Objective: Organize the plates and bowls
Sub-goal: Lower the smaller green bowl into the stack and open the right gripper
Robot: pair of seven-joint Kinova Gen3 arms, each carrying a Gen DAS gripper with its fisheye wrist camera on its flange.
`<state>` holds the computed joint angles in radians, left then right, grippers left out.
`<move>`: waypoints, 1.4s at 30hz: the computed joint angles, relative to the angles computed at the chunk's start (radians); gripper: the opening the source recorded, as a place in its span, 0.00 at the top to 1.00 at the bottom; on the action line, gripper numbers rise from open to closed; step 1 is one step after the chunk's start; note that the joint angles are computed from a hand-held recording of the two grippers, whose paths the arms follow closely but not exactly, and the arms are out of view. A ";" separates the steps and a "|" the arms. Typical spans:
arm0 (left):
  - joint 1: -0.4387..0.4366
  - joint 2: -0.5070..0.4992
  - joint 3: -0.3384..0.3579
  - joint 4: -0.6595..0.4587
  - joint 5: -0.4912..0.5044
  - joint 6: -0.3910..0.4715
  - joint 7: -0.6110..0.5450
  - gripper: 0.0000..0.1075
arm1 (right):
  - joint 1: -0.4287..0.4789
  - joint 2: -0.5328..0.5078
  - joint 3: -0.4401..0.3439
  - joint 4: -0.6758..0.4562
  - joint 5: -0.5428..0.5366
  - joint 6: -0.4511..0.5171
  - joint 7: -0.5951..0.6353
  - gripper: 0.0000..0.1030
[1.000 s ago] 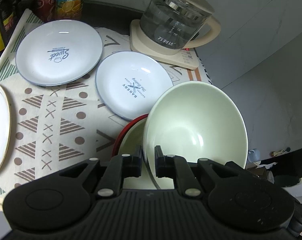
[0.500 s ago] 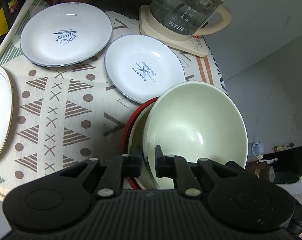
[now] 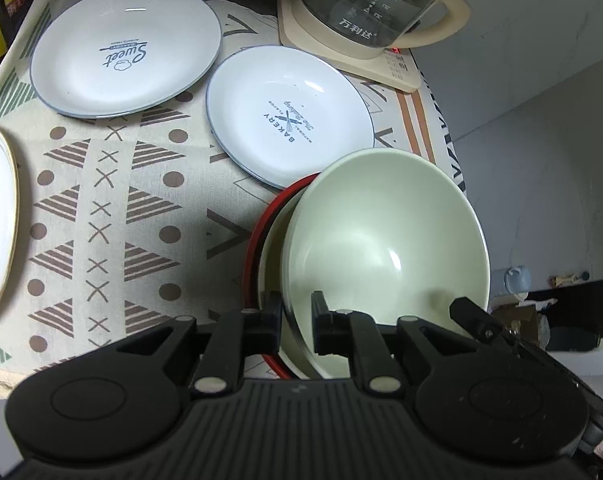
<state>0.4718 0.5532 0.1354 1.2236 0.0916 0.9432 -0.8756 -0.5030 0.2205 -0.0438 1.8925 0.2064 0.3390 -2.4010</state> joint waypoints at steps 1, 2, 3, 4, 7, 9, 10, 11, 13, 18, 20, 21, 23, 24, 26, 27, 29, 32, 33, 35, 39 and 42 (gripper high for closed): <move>-0.002 0.000 0.001 -0.003 0.000 0.006 -0.004 0.87 | 0.005 0.001 -0.003 0.000 -0.005 -0.004 0.003 0.90; -0.005 -0.001 0.002 -0.005 0.002 0.009 -0.006 0.87 | 0.006 0.002 -0.002 0.000 -0.007 -0.006 0.002 0.90; -0.008 -0.002 0.003 -0.006 0.005 0.012 -0.008 0.87 | 0.003 0.002 0.002 0.002 -0.004 -0.010 -0.002 0.90; -0.012 -0.003 0.004 -0.005 0.008 0.015 -0.011 0.87 | 0.001 0.001 0.004 0.006 -0.003 -0.016 -0.007 0.90; -0.001 0.000 -0.007 -0.022 -0.012 0.041 -0.004 0.87 | 0.025 0.003 -0.011 0.011 -0.036 -0.034 0.012 0.90; -0.002 -0.005 -0.009 -0.014 -0.016 0.036 -0.004 0.87 | 0.003 0.005 0.011 0.009 -0.022 -0.031 -0.007 0.90; -0.005 -0.007 -0.008 -0.013 -0.015 0.034 -0.005 0.87 | 0.000 0.005 0.015 0.010 -0.019 -0.032 -0.013 0.90; -0.006 -0.008 -0.008 -0.012 -0.017 0.033 -0.007 0.87 | 0.009 0.006 0.008 0.010 -0.028 -0.034 -0.006 0.90; -0.002 -0.007 -0.014 -0.017 -0.026 0.037 0.000 0.87 | 0.001 0.008 0.014 0.005 -0.018 -0.028 -0.008 0.90; 0.001 0.003 -0.019 -0.028 -0.040 0.043 0.012 0.86 | 0.008 0.018 -0.002 -0.030 -0.017 0.028 0.003 0.87; 0.005 0.004 -0.023 -0.028 -0.047 0.045 0.020 0.86 | -0.008 0.006 0.016 -0.017 0.001 0.008 -0.018 0.87; 0.007 0.005 -0.024 -0.027 -0.050 0.044 0.024 0.86 | -0.017 0.000 0.025 -0.013 0.018 0.004 -0.033 0.87; 0.007 0.006 -0.025 -0.022 -0.054 0.039 0.028 0.86 | -0.004 -0.009 0.016 -0.007 0.016 -0.006 -0.028 0.87; 0.006 0.006 -0.024 -0.018 -0.053 0.035 0.029 0.86 | -0.003 -0.009 0.015 -0.008 0.019 -0.007 -0.029 0.87; 0.003 0.004 -0.022 -0.011 -0.050 0.028 0.031 0.86 | -0.015 -0.006 0.027 -0.008 0.046 -0.007 -0.044 0.91; 0.004 0.003 -0.023 -0.008 -0.051 0.025 0.034 0.85 | -0.010 -0.002 0.022 -0.008 0.045 -0.008 -0.039 0.93; 0.008 -0.001 -0.025 -0.002 -0.056 0.019 0.040 0.83 | -0.011 0.007 0.022 -0.007 0.049 -0.008 -0.039 0.95; 0.014 -0.008 -0.029 0.005 -0.068 0.013 0.050 0.79 | -0.016 0.014 0.024 -0.005 0.055 -0.007 -0.039 0.96; 0.016 -0.012 -0.030 0.009 -0.071 0.009 0.053 0.78 | -0.012 0.018 0.020 -0.005 0.050 -0.006 -0.033 0.96; 0.017 -0.017 -0.030 0.015 -0.077 0.003 0.054 0.76 | -0.013 0.024 0.020 -0.003 0.046 -0.006 -0.030 0.96; 0.023 -0.023 -0.031 0.018 -0.087 0.006 0.064 0.75 | -0.008 0.024 0.012 -0.011 0.032 0.015 -0.019 0.94; 0.030 -0.035 -0.034 0.028 -0.098 0.003 0.078 0.72 | -0.001 0.009 0.003 -0.002 0.018 0.007 -0.004 0.89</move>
